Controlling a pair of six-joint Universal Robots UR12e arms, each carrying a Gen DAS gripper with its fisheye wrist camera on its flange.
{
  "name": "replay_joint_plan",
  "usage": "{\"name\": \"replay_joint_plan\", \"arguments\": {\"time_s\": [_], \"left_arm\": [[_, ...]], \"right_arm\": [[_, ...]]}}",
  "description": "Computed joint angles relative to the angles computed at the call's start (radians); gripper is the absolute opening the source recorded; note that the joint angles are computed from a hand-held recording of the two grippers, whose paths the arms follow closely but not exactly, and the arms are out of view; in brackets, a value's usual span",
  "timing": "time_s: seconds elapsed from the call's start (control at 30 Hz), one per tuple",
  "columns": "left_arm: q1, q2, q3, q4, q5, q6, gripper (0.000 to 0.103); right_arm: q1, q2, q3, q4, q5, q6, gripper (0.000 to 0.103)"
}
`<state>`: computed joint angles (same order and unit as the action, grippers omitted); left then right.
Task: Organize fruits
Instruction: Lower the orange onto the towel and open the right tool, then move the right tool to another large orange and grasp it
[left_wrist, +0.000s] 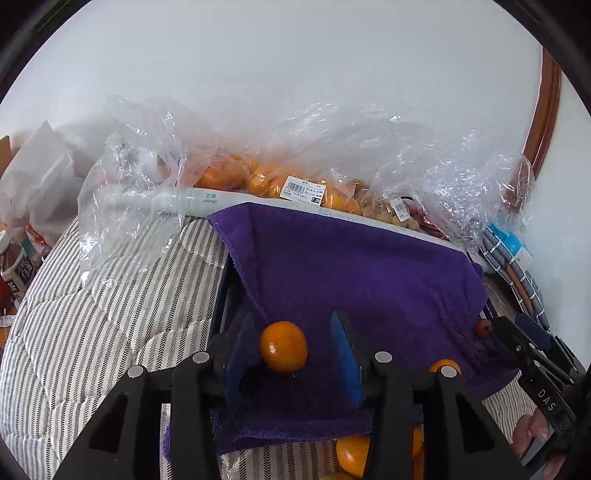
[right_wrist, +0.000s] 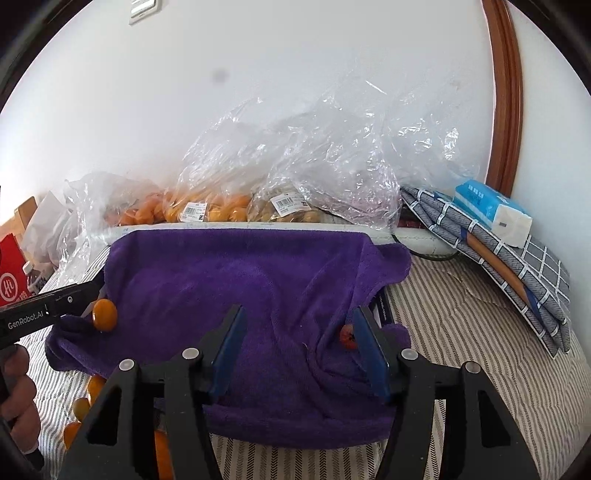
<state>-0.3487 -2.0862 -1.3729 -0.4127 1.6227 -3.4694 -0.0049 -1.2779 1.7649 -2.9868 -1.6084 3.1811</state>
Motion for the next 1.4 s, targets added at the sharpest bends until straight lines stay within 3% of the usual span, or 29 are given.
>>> {"name": "replay_joint_plan", "arguments": {"time_s": [0.17, 0.7, 0.77, 0.97, 1.07, 1.13, 1.4], "left_arm": [[-0.008, 0.013, -0.015, 0.042, 0.024, 0.018, 0.047], [-0.013, 0.139, -0.223, 0.078, 0.091, 0.042, 0.051], [-0.007, 0.151, -0.251, 0.101, 0.077, 0.036, 0.058], [0.018, 0.171, -0.289, 0.096, 0.015, -0.018, 0.058], [0.029, 0.177, -0.304, 0.11, -0.016, -0.057, 0.058], [0.03, 0.178, -0.307, 0.105, -0.018, -0.068, 0.058], [0.019, 0.168, -0.293, 0.081, 0.014, -0.054, 0.058]], "right_arm": [[0.014, -0.037, 0.013, 0.07, -0.044, 0.005, 0.059], [0.04, -0.147, 0.136, 0.149, 0.04, 0.048, 0.059], [0.04, -0.153, 0.149, 0.154, 0.054, 0.054, 0.059], [0.042, -0.165, 0.168, 0.164, 0.088, 0.069, 0.059], [0.032, -0.169, 0.173, 0.172, 0.148, 0.075, 0.059], [0.03, -0.166, 0.175, 0.179, 0.176, 0.066, 0.059], [0.047, -0.134, 0.143, 0.257, 0.162, 0.03, 0.056]]}}
